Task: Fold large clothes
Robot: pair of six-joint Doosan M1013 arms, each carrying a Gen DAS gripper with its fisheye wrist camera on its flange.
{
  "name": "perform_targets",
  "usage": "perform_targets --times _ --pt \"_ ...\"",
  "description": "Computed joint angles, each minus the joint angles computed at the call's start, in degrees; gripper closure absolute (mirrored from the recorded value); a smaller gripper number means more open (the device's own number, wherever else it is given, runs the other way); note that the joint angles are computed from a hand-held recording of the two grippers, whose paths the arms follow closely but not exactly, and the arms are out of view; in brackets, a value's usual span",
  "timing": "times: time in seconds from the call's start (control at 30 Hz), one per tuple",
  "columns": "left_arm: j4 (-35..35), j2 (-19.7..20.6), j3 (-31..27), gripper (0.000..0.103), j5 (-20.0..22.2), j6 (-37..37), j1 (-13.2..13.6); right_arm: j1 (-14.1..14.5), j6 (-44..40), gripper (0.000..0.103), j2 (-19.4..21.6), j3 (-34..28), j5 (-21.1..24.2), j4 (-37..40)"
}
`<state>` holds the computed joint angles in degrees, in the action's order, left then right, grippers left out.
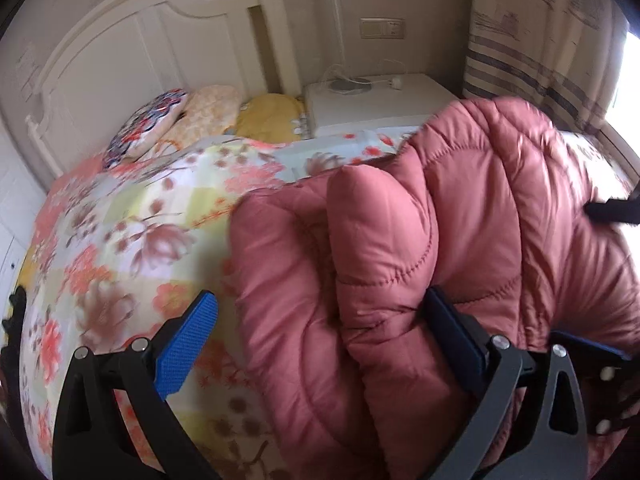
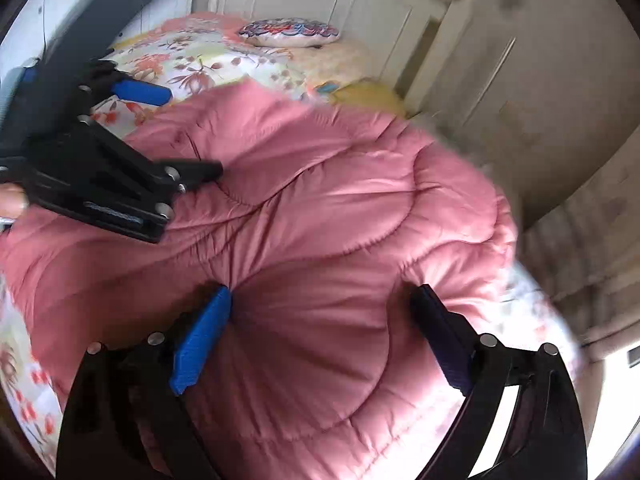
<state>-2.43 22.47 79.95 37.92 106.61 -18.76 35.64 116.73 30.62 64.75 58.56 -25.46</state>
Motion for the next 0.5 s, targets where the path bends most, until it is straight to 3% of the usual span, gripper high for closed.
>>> perform_targets --times 0.07,0.17,0.27,0.33,0.4,0.5 --pt "4.48 -2.82 2.06 0.003 -2.28 -7.03 -0.09 0.14 -1.13 0.012 0.27 -0.77 1.08 0.01" --pt "15.29 -9.02 8.22 0.002 -10.58 -16.84 -1.70 -0.24 -1.06 0.012 0.00 -0.44 -0.03 2.27" --pt "20.14 -12.15 11.51 0.002 -10.94 -22.61 -3.07 -0.50 -0.48 0.011 -1.06 0.76 -1.16 3.28" --pt "28.68 -12.65 13.50 0.002 -10.47 -28.83 -4.51 -0.70 0.06 0.011 -1.31 1.29 -1.86 3.26" --pt "33.33 -11.11 13.62 0.002 -6.58 -31.98 -5.40 -0.63 0.65 0.011 -1.36 1.36 -1.98 3.14" --pt "35.37 -8.83 13.44 0.002 -4.56 -32.89 -5.26 -0.69 0.52 0.011 -1.42 1.42 -2.19 3.73"
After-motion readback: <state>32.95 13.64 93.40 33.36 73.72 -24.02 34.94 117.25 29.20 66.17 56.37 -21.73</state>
